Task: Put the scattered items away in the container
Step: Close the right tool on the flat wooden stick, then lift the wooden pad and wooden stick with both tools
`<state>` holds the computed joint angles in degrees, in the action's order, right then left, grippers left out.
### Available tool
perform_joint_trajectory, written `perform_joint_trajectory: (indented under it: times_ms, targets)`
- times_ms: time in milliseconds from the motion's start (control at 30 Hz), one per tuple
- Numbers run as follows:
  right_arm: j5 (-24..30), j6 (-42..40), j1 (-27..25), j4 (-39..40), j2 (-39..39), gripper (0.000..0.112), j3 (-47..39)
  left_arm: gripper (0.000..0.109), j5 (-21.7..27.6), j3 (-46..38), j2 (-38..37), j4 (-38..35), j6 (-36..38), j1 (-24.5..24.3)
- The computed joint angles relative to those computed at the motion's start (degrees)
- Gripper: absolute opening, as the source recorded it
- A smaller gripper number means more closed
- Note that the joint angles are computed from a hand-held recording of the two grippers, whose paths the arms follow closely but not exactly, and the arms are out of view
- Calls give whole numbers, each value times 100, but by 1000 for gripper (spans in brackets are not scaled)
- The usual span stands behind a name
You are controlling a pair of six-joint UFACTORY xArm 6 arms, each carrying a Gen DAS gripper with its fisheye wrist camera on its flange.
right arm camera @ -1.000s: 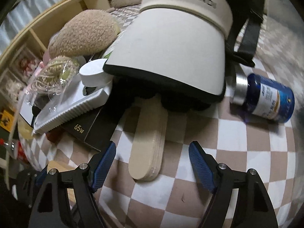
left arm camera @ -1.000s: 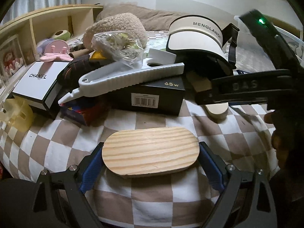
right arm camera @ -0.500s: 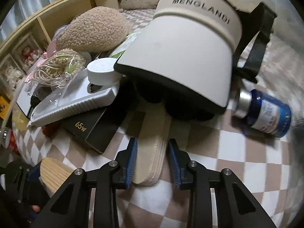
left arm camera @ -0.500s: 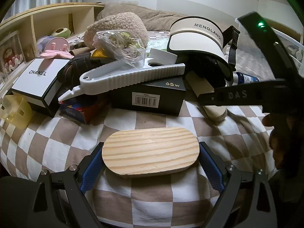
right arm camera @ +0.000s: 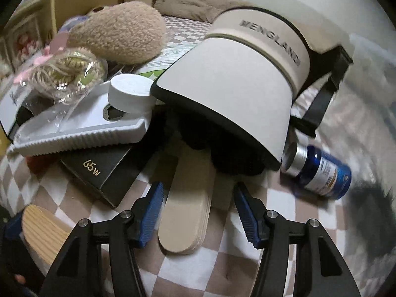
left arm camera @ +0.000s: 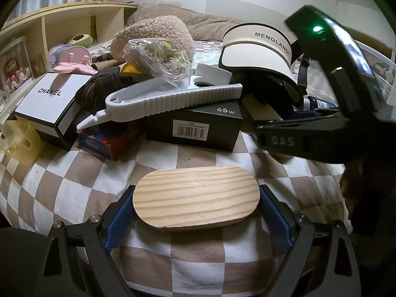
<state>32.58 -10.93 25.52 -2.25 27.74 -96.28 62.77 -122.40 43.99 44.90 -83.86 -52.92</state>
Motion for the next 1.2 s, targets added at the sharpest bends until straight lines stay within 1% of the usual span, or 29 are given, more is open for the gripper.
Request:
perform_joint_trajectory:
  times_ms: [67,100,133,167,300,400,467,567,633,700,733,767,800,833,867,933,1000,1133,1200]
  targets:
    - [184,42,0,-43,150,57,-212,95,-3,-3,1,-4,-1,1]
    - [263,-26,-21,81,217,54,-306,95,-10,3,-2,-5,-5,4]
    - [355,-186,-50,339,265,48,-388,95,-21,11,-7,-4,-16,6]
    - [471,-379,-85,665,297,40,-468,95,-45,36,-20,-4,-37,11]
    - [939,-755,-272,1585,332,37,-701,95,-146,155,-89,-1,-117,28]
    - [1601,-1157,-526,2526,255,37,-820,95,-172,182,-106,6,-131,31]
    - [1846,-1310,-622,2677,127,37,-732,95,-158,171,-102,-1,-129,30]
    - [2098,-1364,-745,2604,-146,37,-431,95,-104,78,-47,-25,-85,26]
    - [2292,-1499,-972,2755,-343,37,-205,95,-33,-34,22,-45,-24,20]
    - [2295,-1474,-1027,2806,-456,37,-92,95,27,-126,80,-66,27,19]
    - [2177,-1430,-1013,2728,-515,38,-19,95,65,-184,117,-90,70,22]
    - [2063,-1382,-971,2610,-481,41,-60,95,104,-241,154,-107,110,22]
    - [1905,-1398,-927,2518,-568,43,106,95,160,-319,203,-116,158,15]
    - [1775,-1377,-862,2401,-563,49,162,95,201,-363,231,-114,196,8]
    - [1616,-1404,-825,2300,-585,49,291,95,237,-401,254,-109,229,2]
    - [1367,-1290,-672,1942,-620,49,430,95,340,-514,324,-105,302,-14]
    - [1239,-1183,-561,1712,-632,49,480,95,489,-709,444,-105,392,-36]
    - [1137,-1083,-524,1469,-488,49,332,95,775,-1143,707,-99,591,-66]
    - [1138,-1063,-543,1481,-417,49,254,94,818,-1221,748,-108,603,-58]
